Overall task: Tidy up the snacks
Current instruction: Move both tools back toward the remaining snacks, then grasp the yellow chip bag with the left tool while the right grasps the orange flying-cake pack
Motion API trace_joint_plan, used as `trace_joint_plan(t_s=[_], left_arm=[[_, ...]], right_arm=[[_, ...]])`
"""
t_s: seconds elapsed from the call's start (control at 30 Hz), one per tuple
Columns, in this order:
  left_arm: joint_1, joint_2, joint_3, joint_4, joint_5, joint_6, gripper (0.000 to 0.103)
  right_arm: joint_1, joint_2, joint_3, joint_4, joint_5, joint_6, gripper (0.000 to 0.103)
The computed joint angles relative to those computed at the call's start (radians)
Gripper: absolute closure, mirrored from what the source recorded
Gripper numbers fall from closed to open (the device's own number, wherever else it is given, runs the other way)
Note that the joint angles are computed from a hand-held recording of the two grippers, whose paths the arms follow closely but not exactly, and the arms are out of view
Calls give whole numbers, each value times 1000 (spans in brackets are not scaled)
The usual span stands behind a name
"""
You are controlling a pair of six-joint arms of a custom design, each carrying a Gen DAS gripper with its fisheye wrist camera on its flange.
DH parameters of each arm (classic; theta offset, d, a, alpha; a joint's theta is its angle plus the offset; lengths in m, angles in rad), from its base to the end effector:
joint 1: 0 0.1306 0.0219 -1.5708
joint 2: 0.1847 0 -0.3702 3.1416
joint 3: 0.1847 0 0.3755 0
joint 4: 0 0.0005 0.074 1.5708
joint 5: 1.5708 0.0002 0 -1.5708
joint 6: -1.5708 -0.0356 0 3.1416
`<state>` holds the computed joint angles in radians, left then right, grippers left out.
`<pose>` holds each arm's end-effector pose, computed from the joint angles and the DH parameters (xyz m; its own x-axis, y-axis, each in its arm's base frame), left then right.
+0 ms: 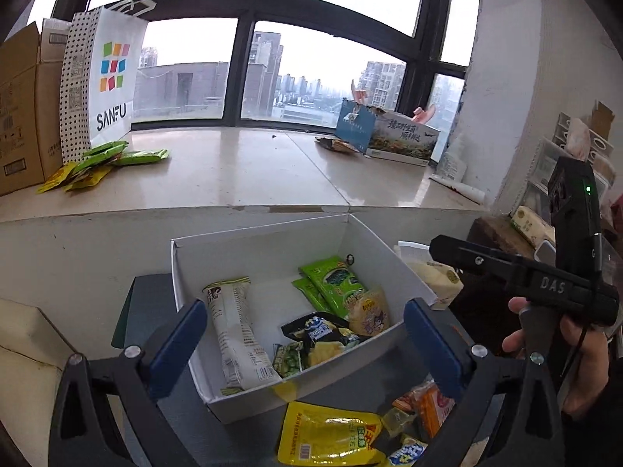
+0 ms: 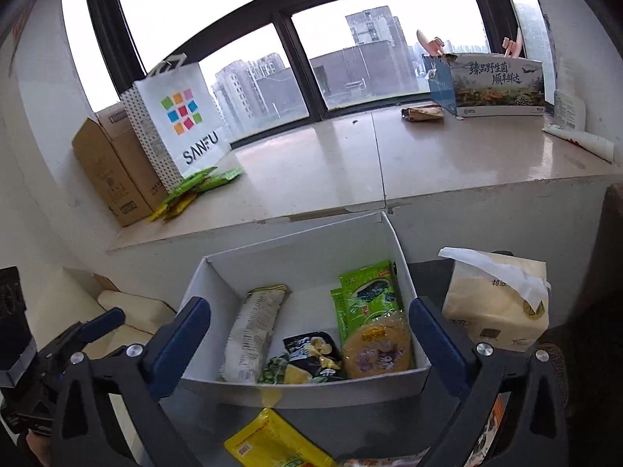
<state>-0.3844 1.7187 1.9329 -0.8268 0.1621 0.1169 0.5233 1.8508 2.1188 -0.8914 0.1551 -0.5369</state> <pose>0.5528 -0.2304 0.4974 -0.5868 0.1132 -0.8017 0.4270 0.8846 -0.1876 0.5560 0.3138 0.4971 -0.6315 0.2191 -0.7438 -0.0723 0.9385 0.3378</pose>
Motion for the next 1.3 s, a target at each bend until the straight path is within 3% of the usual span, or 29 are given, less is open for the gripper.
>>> trace_joint_plan(t_s=[0.23,0.43,0.6,0.73,0.83,1.0,1.17,1.23,1.3], left_arm=[[-12,-210,-258,113,68,-37,0],[-26,-403,-500,148,64,-71,0],[-41,-537,-675,165,81,-42,0],[-92,-595,-757,162,31,-46,0],[-136,-605,-787,168,25,-85,0],[-204,-511,-727,124,-18,-184,0],[-289,-370,-643,125,-209,-341,0],[-324,-306,-603,116,-320,-405,0],[-352,-267,-596,167,-393,-492,0]], right_arm=[[78,-260,-343,205,43,45,0],[178,-451,-586,293,127,67,0],[278,-544,-733,299,261,5,0],[363,-585,-817,270,353,-62,0],[400,-616,-874,271,377,-100,0],[403,-653,-920,238,400,-156,0],[400,-701,-958,188,462,-228,0],[406,-715,-964,149,497,-262,0],[411,-730,-973,119,521,-285,0]])
